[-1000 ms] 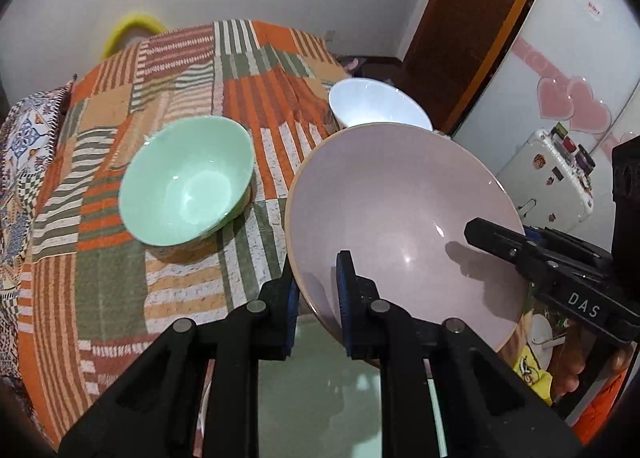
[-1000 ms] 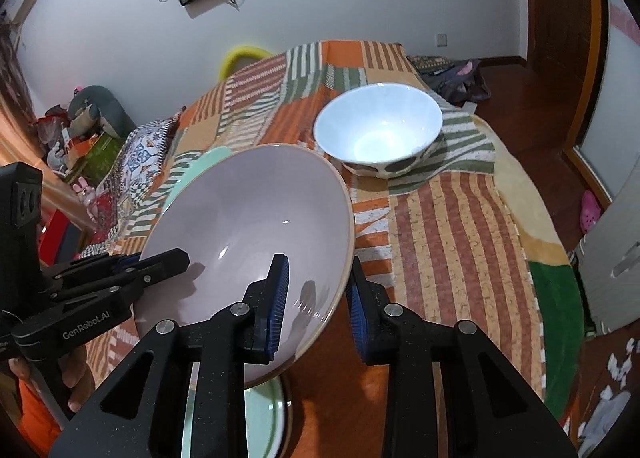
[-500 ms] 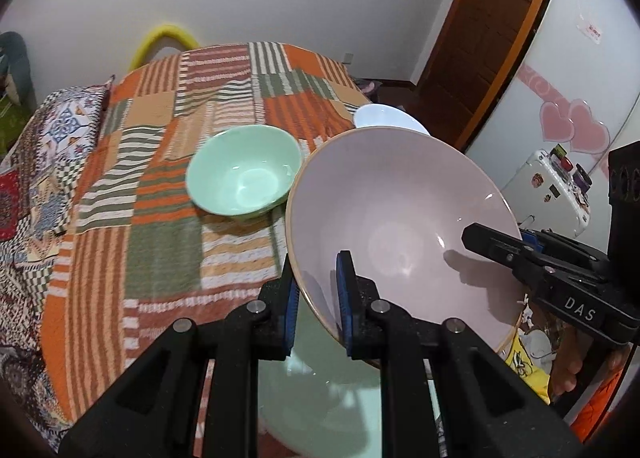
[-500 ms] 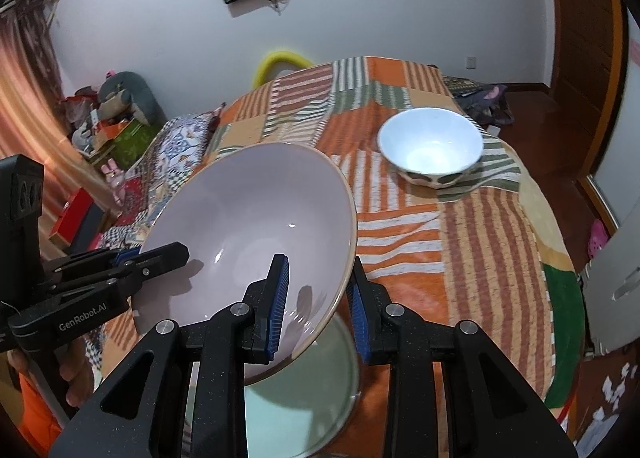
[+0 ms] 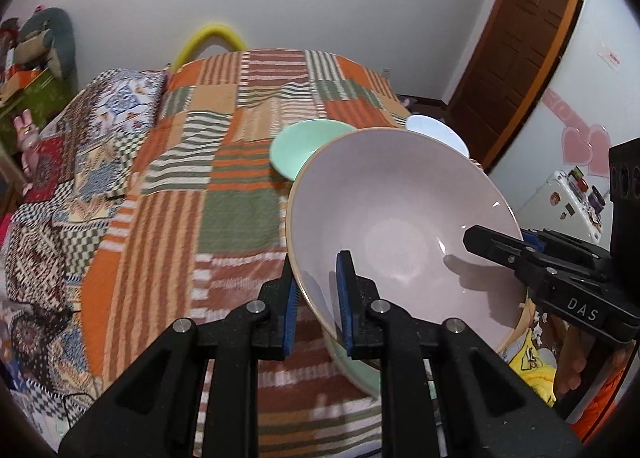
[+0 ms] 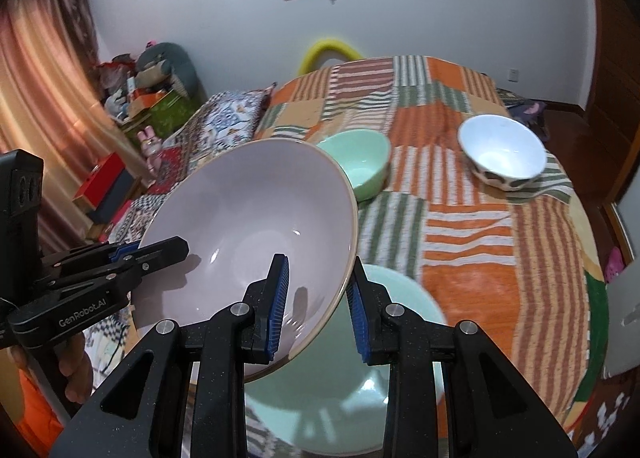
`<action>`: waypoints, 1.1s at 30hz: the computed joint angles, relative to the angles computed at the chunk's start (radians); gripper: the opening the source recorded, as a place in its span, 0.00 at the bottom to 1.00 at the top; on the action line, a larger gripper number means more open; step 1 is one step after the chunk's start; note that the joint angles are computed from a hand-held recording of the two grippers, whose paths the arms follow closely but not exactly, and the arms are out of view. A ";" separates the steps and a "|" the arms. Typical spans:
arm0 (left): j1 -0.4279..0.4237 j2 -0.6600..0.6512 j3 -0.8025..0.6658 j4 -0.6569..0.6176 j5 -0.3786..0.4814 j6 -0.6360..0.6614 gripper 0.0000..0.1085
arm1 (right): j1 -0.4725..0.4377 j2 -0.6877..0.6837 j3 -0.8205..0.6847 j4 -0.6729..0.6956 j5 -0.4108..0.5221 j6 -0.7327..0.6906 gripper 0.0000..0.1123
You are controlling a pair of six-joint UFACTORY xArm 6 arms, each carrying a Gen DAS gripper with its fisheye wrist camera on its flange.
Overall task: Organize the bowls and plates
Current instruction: 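Lift the pink bowl with the left gripper and carry it over the plate stack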
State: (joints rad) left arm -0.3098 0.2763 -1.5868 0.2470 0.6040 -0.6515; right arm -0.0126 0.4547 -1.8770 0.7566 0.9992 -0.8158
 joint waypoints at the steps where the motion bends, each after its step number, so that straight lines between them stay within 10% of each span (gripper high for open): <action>1: 0.002 -0.014 0.018 0.009 -0.003 -0.010 0.16 | 0.007 -0.007 0.010 0.000 0.000 -0.005 0.24; 33: 0.128 -0.212 0.414 -0.009 -0.083 -0.083 0.16 | 0.178 -0.012 0.109 -0.144 0.032 0.029 0.24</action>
State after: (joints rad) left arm -0.1820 0.0641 -1.1726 0.2376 0.5212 -0.7343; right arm 0.1655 0.4426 -1.7681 0.6128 1.0308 -0.7865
